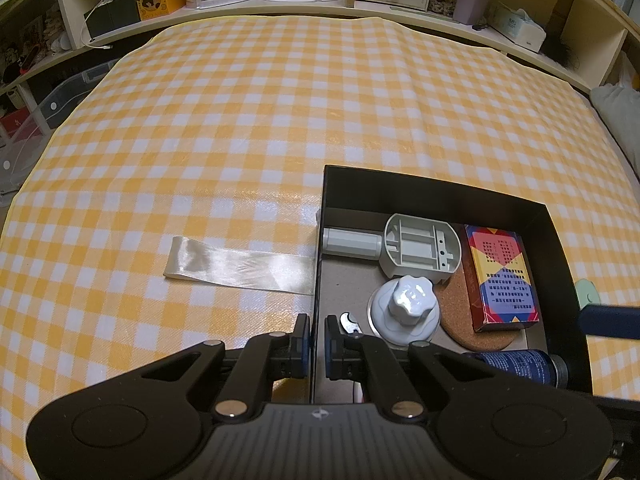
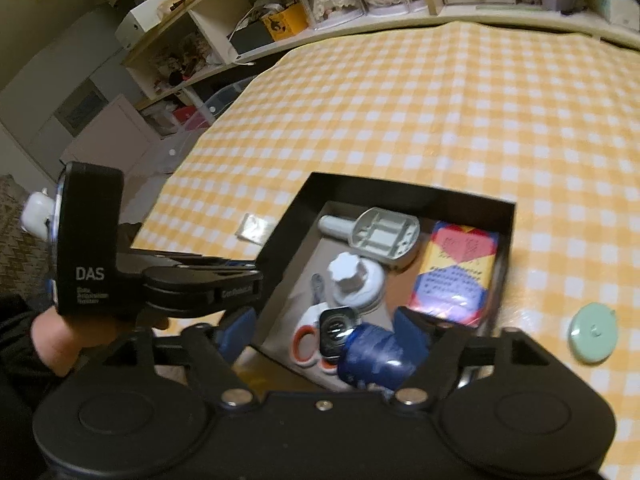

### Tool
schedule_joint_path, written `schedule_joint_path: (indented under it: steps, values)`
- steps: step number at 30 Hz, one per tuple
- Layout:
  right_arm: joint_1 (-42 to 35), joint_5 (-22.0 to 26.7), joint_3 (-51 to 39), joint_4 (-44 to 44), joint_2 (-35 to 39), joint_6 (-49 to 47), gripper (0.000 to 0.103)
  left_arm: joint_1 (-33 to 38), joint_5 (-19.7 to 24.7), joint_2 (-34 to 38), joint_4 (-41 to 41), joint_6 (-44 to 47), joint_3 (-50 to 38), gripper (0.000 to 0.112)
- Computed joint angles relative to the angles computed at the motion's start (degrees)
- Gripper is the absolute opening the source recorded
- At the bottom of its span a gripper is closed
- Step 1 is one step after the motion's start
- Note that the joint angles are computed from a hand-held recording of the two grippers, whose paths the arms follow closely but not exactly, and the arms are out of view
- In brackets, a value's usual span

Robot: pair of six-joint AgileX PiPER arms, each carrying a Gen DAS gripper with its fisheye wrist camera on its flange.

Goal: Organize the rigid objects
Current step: 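Carry the smartwatch into the black box and release it beside the scissors, then move the right gripper to the mint-green tape measure and grasp it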

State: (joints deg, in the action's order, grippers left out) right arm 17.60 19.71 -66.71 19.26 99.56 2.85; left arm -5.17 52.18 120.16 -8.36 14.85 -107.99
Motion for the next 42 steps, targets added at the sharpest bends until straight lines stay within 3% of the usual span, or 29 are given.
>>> schedule_joint_path:
  steps: [2,14,22,30,34,38,42]
  values:
    - [0.75,0.26,-0.34,-7.98,-0.23,6.62,0.086,0.00,0.00,0.00,0.00,0.00,0.00,0.006]
    - [0.83,4.10,-1.39,-27.90,-1.17,26.32,0.097,-0.07,-0.09,-0.02,0.05,-0.09,0.09,0.006]
    - [-3.38,5.08,0.34,-36.72,-2.97,37.62,0.099,-0.02,-0.25,-0.09,-0.02,-0.02,0.32,0.007]
    - [-8.20,7.50,0.42,-39.95,-1.03,40.70,0.099,-0.13,-0.25,-0.05,0.09,-0.25,0.22,0.007]
    - [-10.07,9.91,-0.50,-39.70,1.23,41.80,0.090,-0.12,-0.26,-0.06,0.10,-0.20,0.25,0.007]
    - [-13.34,7.93,0.61,-32.21,2.28,36.43,0.075,-0.17,-0.26,-0.04,0.14,-0.28,0.21,0.007]
    - [-14.46,7.98,0.52,-31.42,3.93,35.97,0.066,-0.19,-0.21,0.00,0.16,-0.34,0.11,0.007]
